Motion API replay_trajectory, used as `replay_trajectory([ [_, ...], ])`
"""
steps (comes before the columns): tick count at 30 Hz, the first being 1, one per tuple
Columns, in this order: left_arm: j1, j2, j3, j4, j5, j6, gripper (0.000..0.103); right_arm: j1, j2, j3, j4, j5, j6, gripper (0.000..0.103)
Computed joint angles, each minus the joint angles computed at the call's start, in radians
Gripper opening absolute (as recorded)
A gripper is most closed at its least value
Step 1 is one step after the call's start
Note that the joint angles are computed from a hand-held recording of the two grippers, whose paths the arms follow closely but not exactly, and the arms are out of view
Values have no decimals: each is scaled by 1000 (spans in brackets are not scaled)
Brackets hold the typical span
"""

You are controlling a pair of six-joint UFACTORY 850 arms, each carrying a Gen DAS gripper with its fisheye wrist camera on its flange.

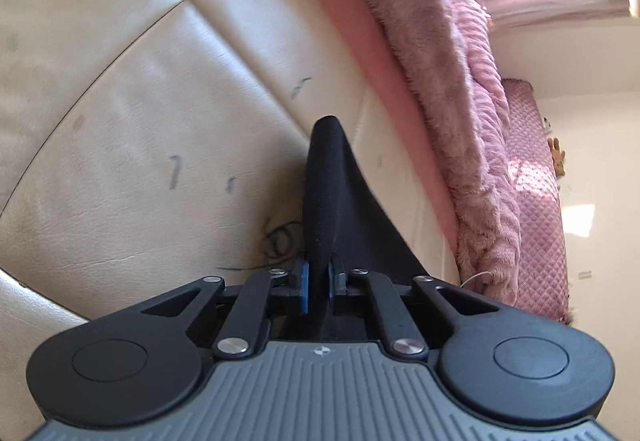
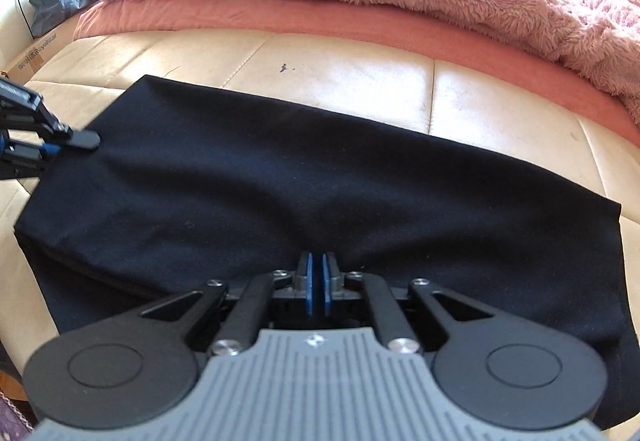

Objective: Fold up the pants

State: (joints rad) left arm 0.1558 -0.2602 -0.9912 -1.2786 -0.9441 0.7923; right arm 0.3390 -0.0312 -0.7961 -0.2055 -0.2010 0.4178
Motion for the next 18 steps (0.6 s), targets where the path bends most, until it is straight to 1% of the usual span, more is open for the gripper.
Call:
replay_trajectory([
  [3,-24,39,-11,15,11,-1,8,-11,5,3,98,13,-101,1],
  [5,-47,67,-19,22,25,-9,8,-25,31,19,210,29,-216,2],
  [7,-75,96,-33,36,39,-22,8,-43,73,49,228,51,-232,2],
  [9,-109,119,-51,48,49,-39,8,-71,122,80,195,59,-202,2],
  [10,-129,129,-63,56,57,-50,8,-88,147,96,142,56,-153,2],
  [11,-149,138,-75,66,64,-61,8,-108,172,111,78,49,-95,2],
  [13,-195,151,-102,89,80,-93,8,-149,220,141,-100,23,73,2],
  [14,-218,156,-116,101,85,-112,8,-172,242,155,-192,3,159,5],
  [15,-242,157,-128,108,89,-134,8,-195,263,171,-280,-19,247,17],
  [16,-266,158,-140,114,91,-157,8,-222,284,187,-327,-36,296,34],
  [17,-289,158,-152,117,92,-176,8,-252,304,204,-332,-41,303,37],
  [18,-317,154,-166,119,96,-196,8,-286,322,220,-296,-41,268,35],
])
